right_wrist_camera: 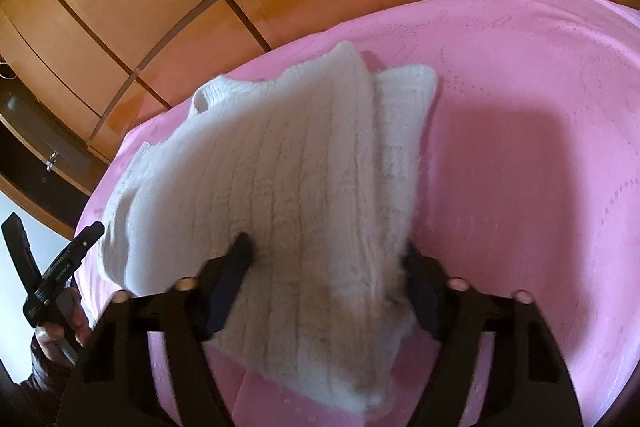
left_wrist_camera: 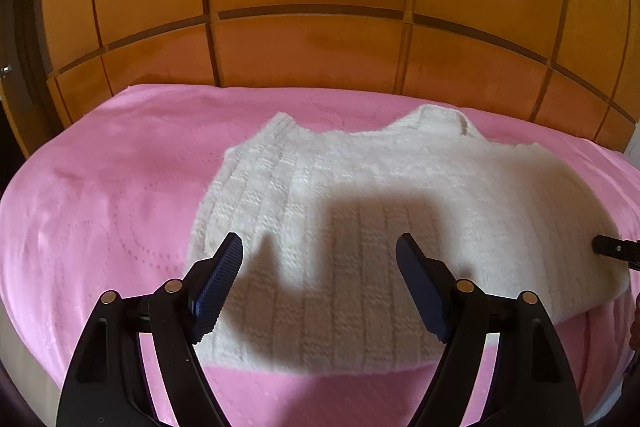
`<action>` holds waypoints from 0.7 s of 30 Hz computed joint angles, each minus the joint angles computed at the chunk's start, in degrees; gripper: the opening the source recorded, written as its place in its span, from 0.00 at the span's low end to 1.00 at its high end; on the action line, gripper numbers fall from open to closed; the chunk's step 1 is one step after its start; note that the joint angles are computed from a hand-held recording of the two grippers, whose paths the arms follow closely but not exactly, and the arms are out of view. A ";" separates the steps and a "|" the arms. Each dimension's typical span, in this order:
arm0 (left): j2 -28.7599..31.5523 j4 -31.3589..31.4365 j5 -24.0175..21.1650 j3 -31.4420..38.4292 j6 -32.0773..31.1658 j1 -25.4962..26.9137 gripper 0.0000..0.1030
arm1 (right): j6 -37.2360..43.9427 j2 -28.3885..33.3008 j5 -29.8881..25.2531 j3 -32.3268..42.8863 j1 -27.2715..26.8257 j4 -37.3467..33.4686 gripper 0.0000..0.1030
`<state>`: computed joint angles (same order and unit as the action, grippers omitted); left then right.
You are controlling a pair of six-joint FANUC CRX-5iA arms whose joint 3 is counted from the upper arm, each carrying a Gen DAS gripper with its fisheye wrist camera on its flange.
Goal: Fold small clothes
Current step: 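Grasp the sweater side with the right gripper and fold it over the body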
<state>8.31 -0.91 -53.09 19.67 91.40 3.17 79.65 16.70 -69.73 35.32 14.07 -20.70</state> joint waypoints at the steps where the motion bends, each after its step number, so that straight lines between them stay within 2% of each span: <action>1: -0.17 -0.01 0.07 -0.24 -0.19 -0.09 0.76 | -0.48 -0.06 -0.07 0.00 0.07 0.01 0.46; 2: -0.32 -0.07 0.12 -0.44 -0.34 -0.20 0.76 | -0.75 0.20 -0.40 0.49 0.14 -0.20 0.37; 5: -0.56 1.20 0.08 -1.26 -1.73 0.04 0.76 | -1.98 0.66 -1.58 1.91 1.84 2.66 0.28; 9: -0.87 5.64 0.32 -3.58 -5.65 1.44 0.76 | -3.38 0.32 -2.12 4.02 2.55 1.66 0.25; 14: -0.88 18.51 -0.68 -7.99 -13.18 5.76 0.75 | -3.41 0.79 -2.26 8.91 3.77 -2.12 0.23; 18: -0.78 26.16 -1.62 -10.62 -19.42 8.25 0.72 | -1.84 4.10 -3.37 17.07 5.85 -7.23 0.22; 21: -0.97 31.23 -2.19 -12.11 -22.34 10.03 0.70 | -1.44 8.38 -5.31 24.79 8.87 -8.25 0.22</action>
<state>7.35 30.32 -55.28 7.57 69.06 13.20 78.21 25.08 -75.04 60.12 22.93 -28.95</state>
